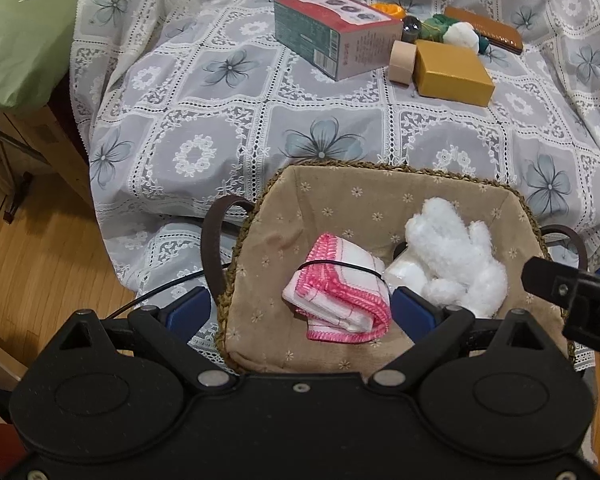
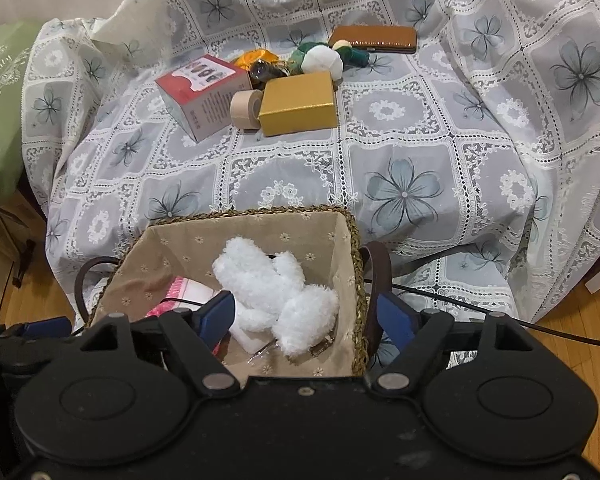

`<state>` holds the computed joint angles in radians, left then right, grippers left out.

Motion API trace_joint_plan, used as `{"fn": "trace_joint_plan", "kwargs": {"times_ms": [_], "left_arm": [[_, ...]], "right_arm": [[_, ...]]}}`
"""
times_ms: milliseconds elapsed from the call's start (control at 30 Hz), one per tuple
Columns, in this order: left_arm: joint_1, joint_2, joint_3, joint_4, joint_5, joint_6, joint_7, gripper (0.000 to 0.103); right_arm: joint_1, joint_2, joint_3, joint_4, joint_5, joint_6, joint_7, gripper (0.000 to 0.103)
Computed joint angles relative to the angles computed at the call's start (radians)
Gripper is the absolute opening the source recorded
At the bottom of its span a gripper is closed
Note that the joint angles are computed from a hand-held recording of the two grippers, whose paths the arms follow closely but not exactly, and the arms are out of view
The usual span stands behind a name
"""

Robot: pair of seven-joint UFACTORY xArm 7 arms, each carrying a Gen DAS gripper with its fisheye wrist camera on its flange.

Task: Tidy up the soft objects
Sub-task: 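Move both open tools away from the basket back toward the item pile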

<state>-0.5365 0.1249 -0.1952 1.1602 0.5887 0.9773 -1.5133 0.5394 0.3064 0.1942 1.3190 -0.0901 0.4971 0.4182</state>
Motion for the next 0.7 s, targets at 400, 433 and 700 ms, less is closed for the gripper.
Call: {"fn": "trace_joint_plan", "kwargs": {"times_ms": [400, 433, 700], "left_arm": [[0.037, 0.035, 0.023, 0.047, -0.094, -0.048, 0.136, 0.094], [0.04, 0.039, 0.026, 0.054, -0.101, -0.052, 0.151, 0.094], [0.058, 0.098, 0.059, 0.145, -0.102, -0.042, 0.23, 0.094]], "right_arm": [[0.006, 0.14, -0.026, 0.194, -0.005, 0.117, -0.005, 0.079], [0.004, 0.153, -0.026, 0.213, 0.001, 0.129, -0.009, 0.079], [0.005, 0.257, -0.039, 0.377, 0.022, 0.2, -0.026, 0.079]]}}
